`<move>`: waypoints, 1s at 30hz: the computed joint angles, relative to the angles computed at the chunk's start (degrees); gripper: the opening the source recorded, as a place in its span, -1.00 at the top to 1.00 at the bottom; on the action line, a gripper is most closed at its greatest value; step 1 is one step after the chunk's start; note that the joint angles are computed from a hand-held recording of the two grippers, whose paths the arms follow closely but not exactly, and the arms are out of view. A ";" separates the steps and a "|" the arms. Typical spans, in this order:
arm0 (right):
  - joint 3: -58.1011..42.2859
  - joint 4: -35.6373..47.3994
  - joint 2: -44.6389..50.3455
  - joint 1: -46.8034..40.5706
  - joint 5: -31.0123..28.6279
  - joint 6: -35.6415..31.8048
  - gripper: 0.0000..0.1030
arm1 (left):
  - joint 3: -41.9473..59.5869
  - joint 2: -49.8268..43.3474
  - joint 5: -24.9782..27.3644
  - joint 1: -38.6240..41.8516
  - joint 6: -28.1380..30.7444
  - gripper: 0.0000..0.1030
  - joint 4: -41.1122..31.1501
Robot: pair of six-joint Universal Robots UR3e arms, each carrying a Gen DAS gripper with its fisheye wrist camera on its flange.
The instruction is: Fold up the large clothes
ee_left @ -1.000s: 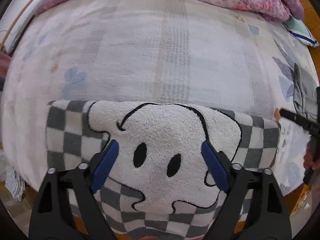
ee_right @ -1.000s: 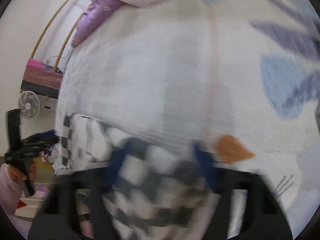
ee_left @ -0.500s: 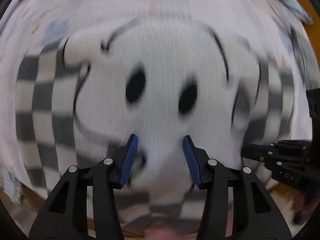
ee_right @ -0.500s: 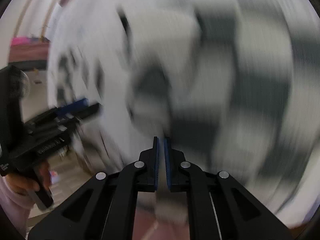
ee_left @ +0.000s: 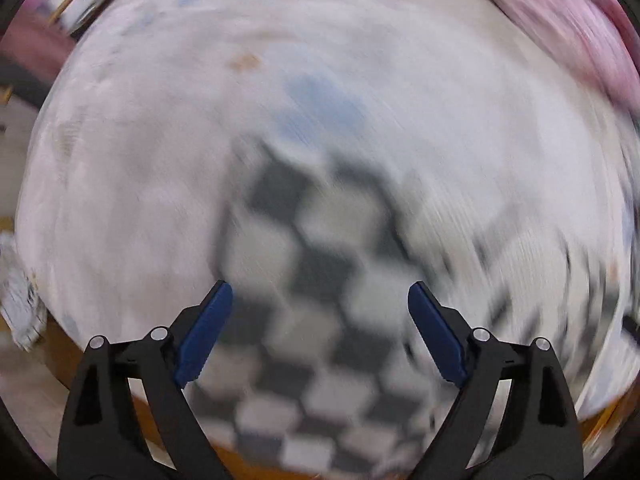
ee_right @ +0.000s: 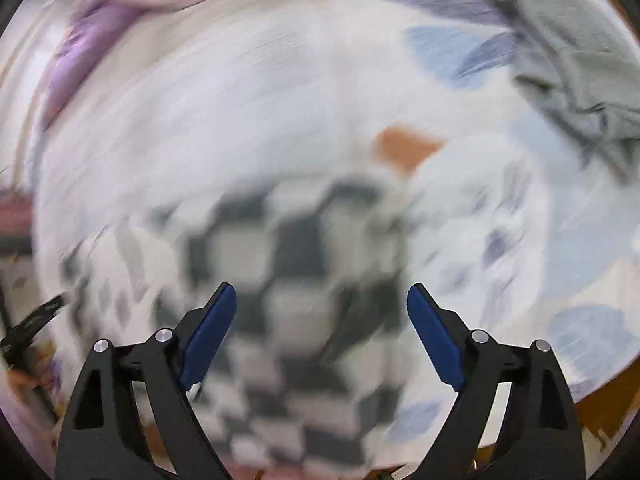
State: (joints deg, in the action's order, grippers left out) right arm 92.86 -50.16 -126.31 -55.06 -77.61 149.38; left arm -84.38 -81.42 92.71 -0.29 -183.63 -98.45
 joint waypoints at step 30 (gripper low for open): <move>-14.05 -26.81 30.62 17.13 7.97 24.66 -0.14 | 53.67 -41.62 -20.22 8.93 -4.08 0.48 -11.98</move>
State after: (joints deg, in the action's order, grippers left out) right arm 78.81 -76.97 -95.69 -37.93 -69.64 174.03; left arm -30.72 -123.04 72.49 8.63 -187.71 -110.43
